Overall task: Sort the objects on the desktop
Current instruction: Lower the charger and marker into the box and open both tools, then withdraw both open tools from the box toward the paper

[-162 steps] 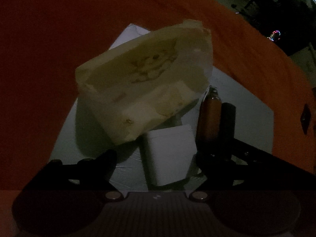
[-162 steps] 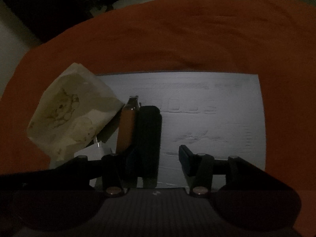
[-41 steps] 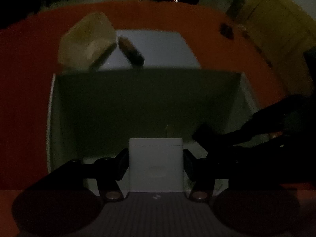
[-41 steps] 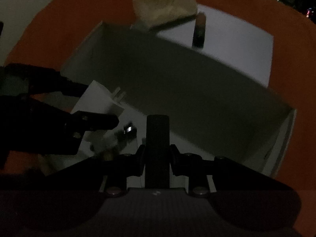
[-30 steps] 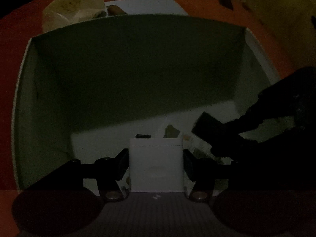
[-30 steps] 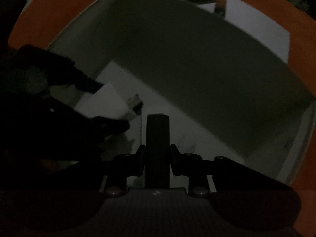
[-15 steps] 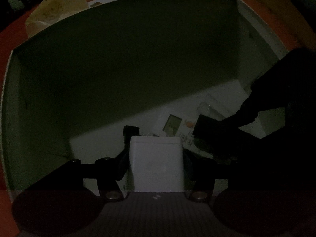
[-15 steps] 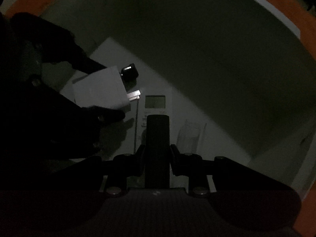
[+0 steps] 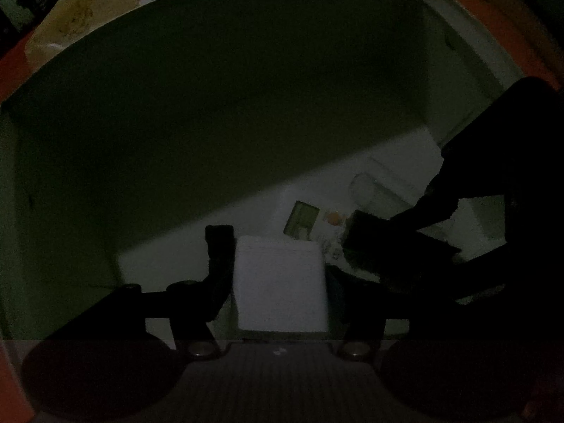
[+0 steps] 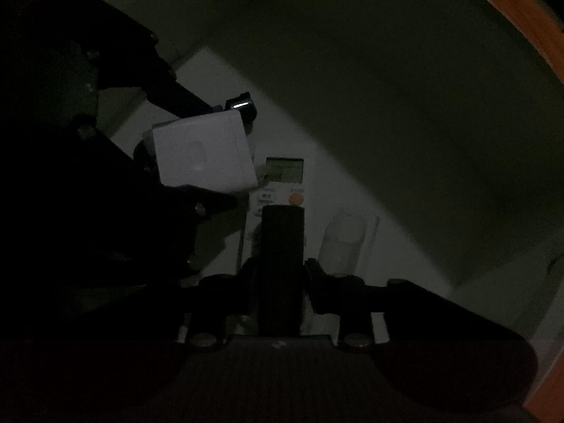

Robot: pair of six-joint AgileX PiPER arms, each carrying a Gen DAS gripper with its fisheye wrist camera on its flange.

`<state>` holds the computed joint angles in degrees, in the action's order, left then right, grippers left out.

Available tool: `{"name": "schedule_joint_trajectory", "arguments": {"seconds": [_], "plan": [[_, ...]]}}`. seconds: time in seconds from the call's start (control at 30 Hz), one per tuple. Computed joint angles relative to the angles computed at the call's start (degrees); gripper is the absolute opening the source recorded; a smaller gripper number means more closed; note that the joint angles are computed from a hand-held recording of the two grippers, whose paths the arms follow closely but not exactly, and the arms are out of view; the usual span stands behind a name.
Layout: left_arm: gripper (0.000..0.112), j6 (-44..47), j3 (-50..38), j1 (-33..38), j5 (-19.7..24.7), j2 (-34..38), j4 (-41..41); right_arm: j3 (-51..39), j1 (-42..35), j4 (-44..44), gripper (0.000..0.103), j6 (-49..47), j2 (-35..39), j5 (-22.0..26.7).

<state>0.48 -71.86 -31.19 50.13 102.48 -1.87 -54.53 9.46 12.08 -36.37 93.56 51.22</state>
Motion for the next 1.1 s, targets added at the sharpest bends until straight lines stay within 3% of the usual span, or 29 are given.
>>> {"name": "schedule_joint_trajectory", "arguments": {"seconds": [0.23,0.43,0.8,0.87,1.0,1.1], "plan": [[0.072,0.1,1.4,5.0,-0.2,-3.5,-6.7,-3.8,-2.8,2.3,0.053,-2.9,-2.3,5.2],[0.079,-1.7,-1.8,8.5,2.0,-6.3,-8.5,-11.9,-4.8,6.1,0.056,1.4,-2.4,12.6],[0.079,-5.6,-17.5,12.8,5.1,-0.1,-8.8,-27.2,-7.6,10.2,0.058,12.4,4.7,15.1],[0.079,-6.3,-20.3,13.1,5.0,1.2,-8.0,-31.9,-8.3,9.6,0.058,13.7,5.4,17.4],[0.079,-8.2,-26.6,14.0,5.5,4.4,-5.8,-37.7,-8.7,9.1,0.058,14.0,8.1,16.2],[0.081,-10.8,-31.3,14.9,5.8,7.0,-3.9,-38.1,-7.7,5.7,0.058,17.1,8.5,10.3]]}}
